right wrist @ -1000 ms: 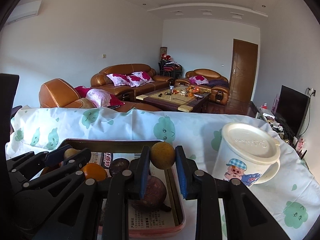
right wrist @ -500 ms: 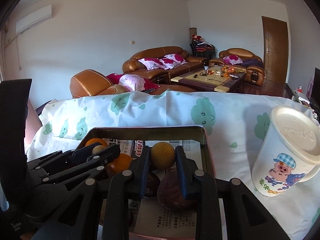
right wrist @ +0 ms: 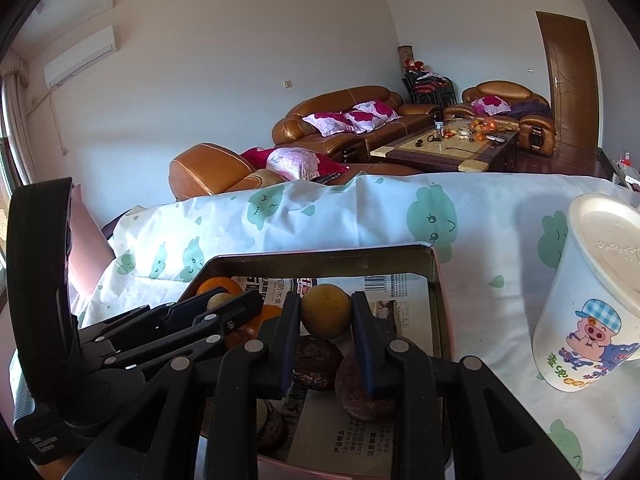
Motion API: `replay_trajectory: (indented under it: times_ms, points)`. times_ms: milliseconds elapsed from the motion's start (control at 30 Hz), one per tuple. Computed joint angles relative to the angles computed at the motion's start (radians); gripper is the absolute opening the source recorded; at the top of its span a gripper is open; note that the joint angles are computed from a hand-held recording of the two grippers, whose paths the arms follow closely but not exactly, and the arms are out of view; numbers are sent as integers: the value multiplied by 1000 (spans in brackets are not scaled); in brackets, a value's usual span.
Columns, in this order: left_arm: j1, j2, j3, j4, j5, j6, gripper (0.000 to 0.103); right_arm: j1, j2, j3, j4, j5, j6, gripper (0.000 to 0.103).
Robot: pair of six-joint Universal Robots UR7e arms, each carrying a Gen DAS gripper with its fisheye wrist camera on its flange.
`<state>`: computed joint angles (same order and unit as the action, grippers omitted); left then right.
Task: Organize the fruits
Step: 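Carry both small brown fruits over the pink tin and lower them in, then open both tools and withdraw them from the pink tin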
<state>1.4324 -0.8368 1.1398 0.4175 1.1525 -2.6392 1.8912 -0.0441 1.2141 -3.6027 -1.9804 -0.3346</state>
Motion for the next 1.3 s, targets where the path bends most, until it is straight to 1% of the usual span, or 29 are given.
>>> replay_trajectory:
  times_ms: [267, 300, 333, 367, 400, 433, 467, 500, 533, 567, 633, 700, 767, 867, 1033, 1300]
  points:
    - [-7, -15, 31, -28, -14, 15, 33, -10, -10, 18, -5, 40, 29, 28]
    - [-9, -20, 39, -42, -19, 20, 38, -9, -10, 21, -17, 43, 28, 28]
    - [-10, -29, 55, -63, -25, 25, 51, -7, -9, 21, -29, 40, 27, 28]
    - [-11, -39, 72, -83, -23, 29, 58, -5, -8, 24, -49, 34, 25, 28]
    - [-13, -52, 96, -114, -29, 37, 79, -3, -8, 30, -81, 29, 23, 31]
    - [-19, -71, 130, -162, -43, 51, 88, 0, -5, 32, -117, 19, 23, 37]
    - [-24, -94, 170, -216, -45, 72, 98, 3, 2, 29, -154, 3, 19, 55]
    - [-27, -116, 209, -265, -38, 97, 101, 8, 12, 22, -198, -16, 11, 73]
    - [-30, -135, 241, -303, -26, 121, 102, 13, 24, 13, -247, -30, -2, 78]
    - [-33, -149, 267, -331, -21, 145, 103, 17, 33, 5, -289, -37, -20, 79]
    - [-42, -168, 306, -377, -33, 180, 103, 26, 45, -7, -335, -57, -56, 80]
    - [-47, -187, 339, -411, -37, 197, 103, 34, 55, -18, -351, -81, -70, 80]
    - [-48, -208, 373, -444, -32, 202, 103, 34, 54, -12, -360, -76, -59, 80]
    - [-46, -236, 408, -473, -26, 196, 103, 36, 62, -2, -415, -63, -57, 80]
    - [-39, -285, 467, -504, -12, 193, 103, 64, 93, -29, -474, -133, -107, 80]
    - [-31, -342, 537, -558, 3, 201, 103, 99, 125, -39, -565, -194, -201, 80]
